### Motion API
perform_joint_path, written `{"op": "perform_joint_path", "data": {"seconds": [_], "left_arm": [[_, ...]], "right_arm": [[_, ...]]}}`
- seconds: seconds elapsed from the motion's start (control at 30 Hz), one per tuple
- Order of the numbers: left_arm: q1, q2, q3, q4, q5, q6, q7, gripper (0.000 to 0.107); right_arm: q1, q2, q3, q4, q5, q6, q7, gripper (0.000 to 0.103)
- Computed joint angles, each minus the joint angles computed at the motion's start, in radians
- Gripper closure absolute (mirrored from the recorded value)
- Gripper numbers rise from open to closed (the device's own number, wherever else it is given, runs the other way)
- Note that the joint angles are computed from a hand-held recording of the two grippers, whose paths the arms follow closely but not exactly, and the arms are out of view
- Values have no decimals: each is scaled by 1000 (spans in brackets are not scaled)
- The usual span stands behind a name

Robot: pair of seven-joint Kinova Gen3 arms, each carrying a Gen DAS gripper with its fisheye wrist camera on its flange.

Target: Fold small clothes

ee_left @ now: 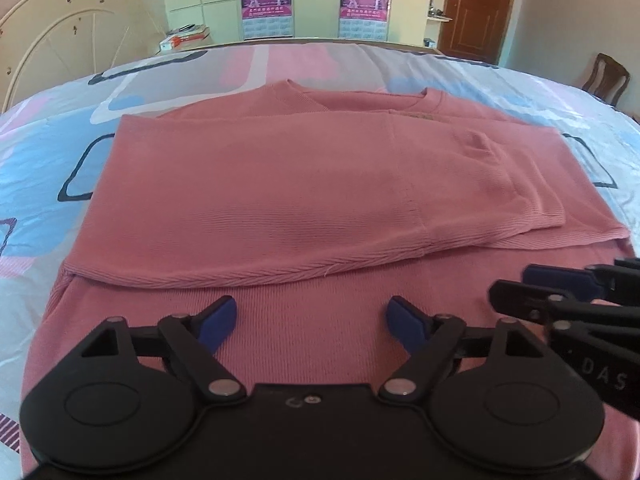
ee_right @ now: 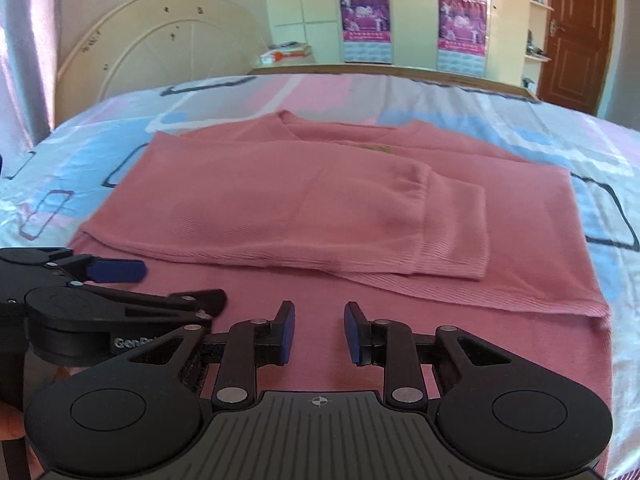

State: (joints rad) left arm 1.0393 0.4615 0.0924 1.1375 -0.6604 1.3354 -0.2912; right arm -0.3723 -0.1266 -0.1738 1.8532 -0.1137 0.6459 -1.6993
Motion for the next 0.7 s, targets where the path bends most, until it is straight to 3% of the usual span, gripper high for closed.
{"op": "perform_joint_path", "data": {"seconds": [0.1,0.33,0.7], "left_arm": [[-7,4,0,-7,12,4,0,21],[-11,-13,3,18,17,-3,-15,17],[-34,-193,79,270,1,29,118,13]], "right_arm": [[25,24,-25,5,59,9,-41,76],[7,-3,3,48,55,-30,13,75],[116,-144,-7,150,152,27,-83,75]]}}
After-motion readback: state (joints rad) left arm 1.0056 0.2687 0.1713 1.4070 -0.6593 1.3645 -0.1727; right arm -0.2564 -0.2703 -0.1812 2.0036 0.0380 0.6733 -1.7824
